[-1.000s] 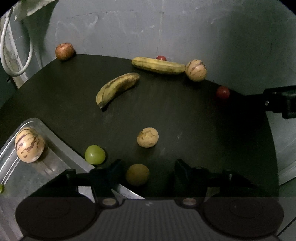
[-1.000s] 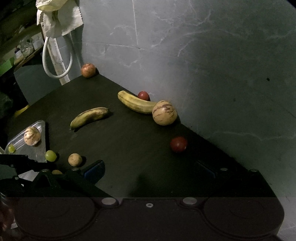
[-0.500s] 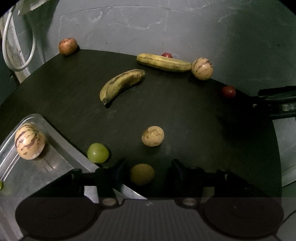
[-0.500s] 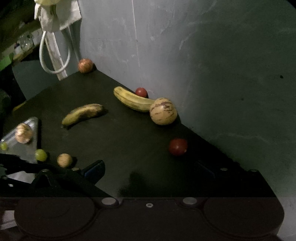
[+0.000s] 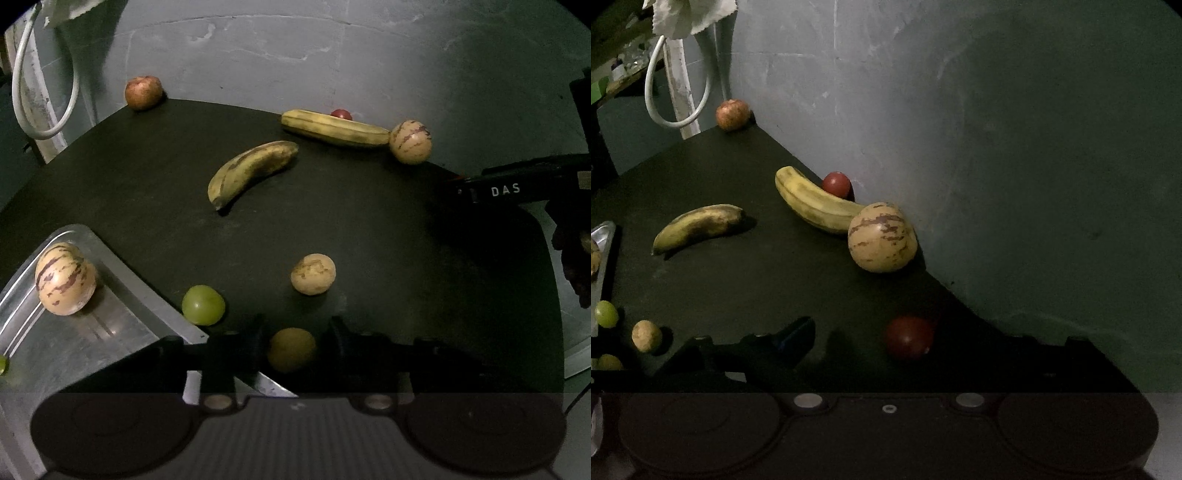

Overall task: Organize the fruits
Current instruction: 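Move the right tool toward a red tomato while the left tool approaches a small tan fruit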

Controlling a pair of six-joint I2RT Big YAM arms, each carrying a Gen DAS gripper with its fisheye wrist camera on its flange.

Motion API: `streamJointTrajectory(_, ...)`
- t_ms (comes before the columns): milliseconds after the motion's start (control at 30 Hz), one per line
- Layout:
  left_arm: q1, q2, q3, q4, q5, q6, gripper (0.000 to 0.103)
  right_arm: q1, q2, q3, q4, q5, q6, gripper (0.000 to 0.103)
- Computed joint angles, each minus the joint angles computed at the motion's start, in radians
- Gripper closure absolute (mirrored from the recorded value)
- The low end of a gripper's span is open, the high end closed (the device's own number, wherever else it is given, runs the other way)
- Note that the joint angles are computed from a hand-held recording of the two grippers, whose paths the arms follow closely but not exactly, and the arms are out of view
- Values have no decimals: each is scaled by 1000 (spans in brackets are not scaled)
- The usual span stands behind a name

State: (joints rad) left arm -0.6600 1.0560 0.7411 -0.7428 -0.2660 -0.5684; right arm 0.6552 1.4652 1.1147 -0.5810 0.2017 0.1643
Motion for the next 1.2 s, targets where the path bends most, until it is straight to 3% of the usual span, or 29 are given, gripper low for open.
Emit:
streamJointTrajectory(400,-6,2,2,-2,-15,-16,69,-27,28,6,-2,-74,10,33)
streamJointTrajectory(833,-11,2,-3,1,-21,-18,69,-46,20,-7,7,-107,1,44)
streamJointTrajectory(1000,-19,4,-2,-1,-33,-20,71,-50,17,-8,6,-110,3,57)
streamJointTrajectory(1067,-23,3,-1,-4,-38,-23,72,-50,11,-14,11,-106,1,69)
streamJointTrajectory(1200,-27,2,1,-11,-44,-18,73,-47,3,-20,9,-116,-1,70)
